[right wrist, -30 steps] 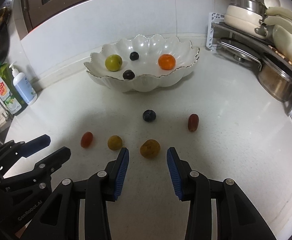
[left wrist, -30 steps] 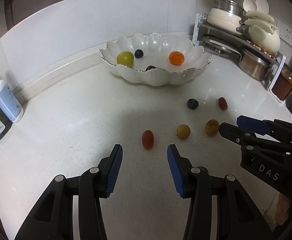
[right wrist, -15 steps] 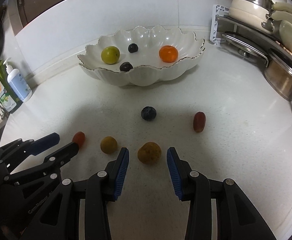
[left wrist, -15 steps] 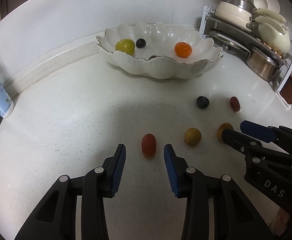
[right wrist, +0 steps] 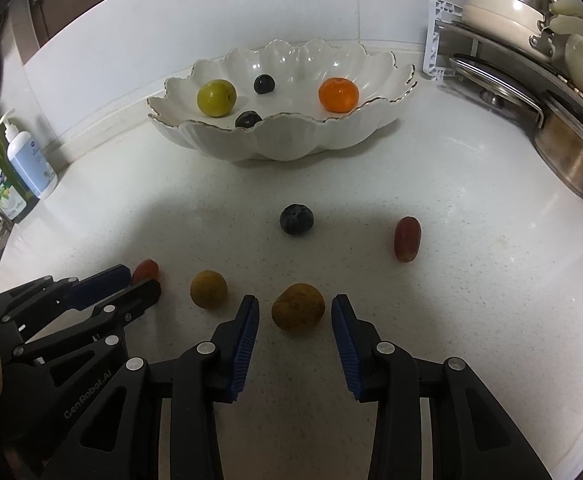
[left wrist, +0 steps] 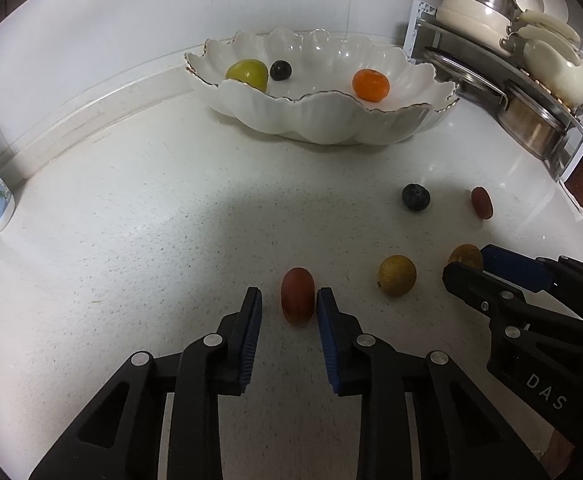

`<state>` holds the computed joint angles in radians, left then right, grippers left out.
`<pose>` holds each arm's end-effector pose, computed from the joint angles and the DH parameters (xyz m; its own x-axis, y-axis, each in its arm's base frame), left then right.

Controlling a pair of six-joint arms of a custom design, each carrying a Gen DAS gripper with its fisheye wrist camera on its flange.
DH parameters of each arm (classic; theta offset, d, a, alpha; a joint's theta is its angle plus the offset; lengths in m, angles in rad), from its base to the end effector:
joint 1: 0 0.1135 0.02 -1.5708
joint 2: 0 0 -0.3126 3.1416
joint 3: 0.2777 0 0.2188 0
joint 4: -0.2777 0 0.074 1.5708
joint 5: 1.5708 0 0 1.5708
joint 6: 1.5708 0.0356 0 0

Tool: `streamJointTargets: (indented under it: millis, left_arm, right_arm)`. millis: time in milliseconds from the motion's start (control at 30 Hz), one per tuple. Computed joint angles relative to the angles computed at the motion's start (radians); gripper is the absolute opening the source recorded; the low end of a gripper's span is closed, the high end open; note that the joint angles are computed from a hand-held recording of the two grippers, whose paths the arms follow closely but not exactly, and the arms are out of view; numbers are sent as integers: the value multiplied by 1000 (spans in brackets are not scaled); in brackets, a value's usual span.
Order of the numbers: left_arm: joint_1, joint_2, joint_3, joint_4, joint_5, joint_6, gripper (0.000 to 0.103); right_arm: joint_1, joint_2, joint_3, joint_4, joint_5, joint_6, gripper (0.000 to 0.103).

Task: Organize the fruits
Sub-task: 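Close left gripper on a red date while right gripper grasps a brown fruit, then carry red date in left gripper while right gripper carries brown fruit to bowl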

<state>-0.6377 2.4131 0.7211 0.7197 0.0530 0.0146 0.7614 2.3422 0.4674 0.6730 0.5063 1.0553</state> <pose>0.2793 -0.2093 0.0150 -0.6547 0.5033 -0.5640 0.6281 0.7773 -0.0355 0.2074 0.1738 0.0208 -0.7476 0.3386 -0.5713 0.3524 0.9314 0.0908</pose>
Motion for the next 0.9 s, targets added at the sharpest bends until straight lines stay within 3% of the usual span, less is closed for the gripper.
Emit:
streamJointTargets:
  millis: [67,233,900]
  left_arm:
    - [-1,2,4,-2,-2,1,26]
    - [-4,5,3,8,5,6,17]
    - [-4,-124,-118,68,31,-40,17]
  right_arm:
    - [-2,4,5,-6,-4,-4,30]
    - [3,8,5,-2,4,-7,29]
    - [69,-111,-50,-34,82,28,29]
